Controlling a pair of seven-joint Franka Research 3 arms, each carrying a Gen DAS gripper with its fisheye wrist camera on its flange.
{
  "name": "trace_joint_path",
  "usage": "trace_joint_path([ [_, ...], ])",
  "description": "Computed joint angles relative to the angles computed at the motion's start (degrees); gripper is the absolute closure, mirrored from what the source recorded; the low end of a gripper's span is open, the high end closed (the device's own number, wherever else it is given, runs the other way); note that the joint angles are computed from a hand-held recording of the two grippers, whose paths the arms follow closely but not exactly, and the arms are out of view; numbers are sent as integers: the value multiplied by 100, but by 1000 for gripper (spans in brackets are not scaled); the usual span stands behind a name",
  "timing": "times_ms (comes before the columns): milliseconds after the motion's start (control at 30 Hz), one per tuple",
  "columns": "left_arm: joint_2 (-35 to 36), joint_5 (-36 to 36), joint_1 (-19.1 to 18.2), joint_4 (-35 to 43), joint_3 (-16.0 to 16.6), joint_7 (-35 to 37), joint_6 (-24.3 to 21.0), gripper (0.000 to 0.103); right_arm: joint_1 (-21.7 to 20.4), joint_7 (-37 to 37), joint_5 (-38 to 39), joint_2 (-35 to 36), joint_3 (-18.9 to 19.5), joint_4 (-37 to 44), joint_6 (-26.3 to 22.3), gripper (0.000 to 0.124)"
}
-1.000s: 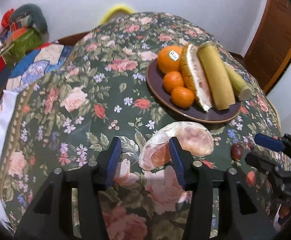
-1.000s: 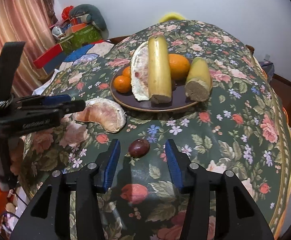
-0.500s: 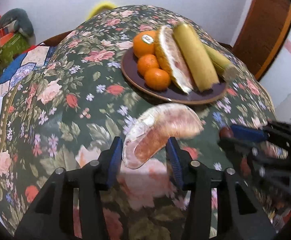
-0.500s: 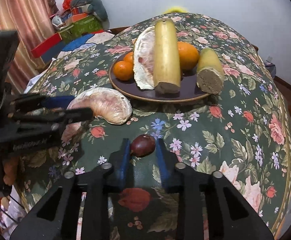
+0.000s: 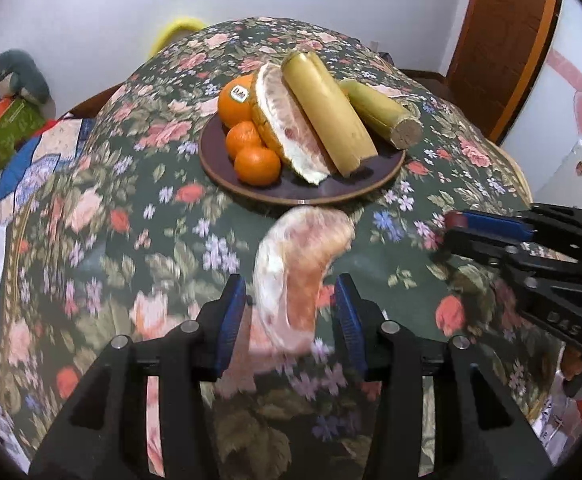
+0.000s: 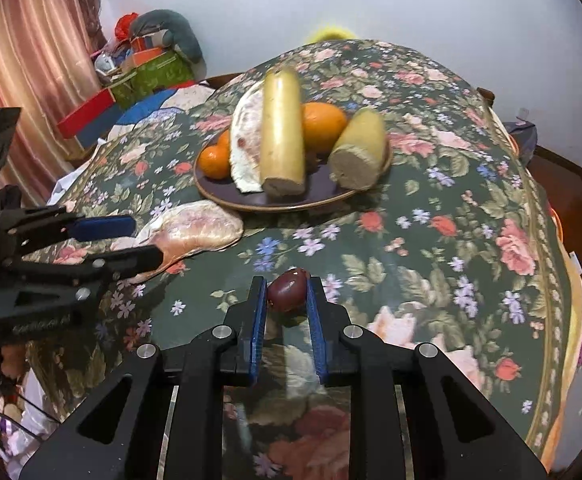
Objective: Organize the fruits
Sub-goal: 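Grasp the peeled pomelo segment with the left tool while the right grasps a date, then place the pomelo segment on the plate with the left tool while the right places the date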
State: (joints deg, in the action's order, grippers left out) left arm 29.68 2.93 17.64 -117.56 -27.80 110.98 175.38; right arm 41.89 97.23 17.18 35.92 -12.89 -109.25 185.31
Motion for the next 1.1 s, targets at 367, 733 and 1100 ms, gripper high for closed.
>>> trace_joint_path([
  [367,603,-32,-633,932,475,111,-684,56,-288,-162,212,-72,208,-109,169,106],
  [733,170,-78,-587,196,519,-86,-99,62,-175,-271,334,-124,156,-153,206,106],
  [1100,-45,-79,740,-157,-752,-186,379,62,198,-359,470,-254,-209,-193,356,106],
])
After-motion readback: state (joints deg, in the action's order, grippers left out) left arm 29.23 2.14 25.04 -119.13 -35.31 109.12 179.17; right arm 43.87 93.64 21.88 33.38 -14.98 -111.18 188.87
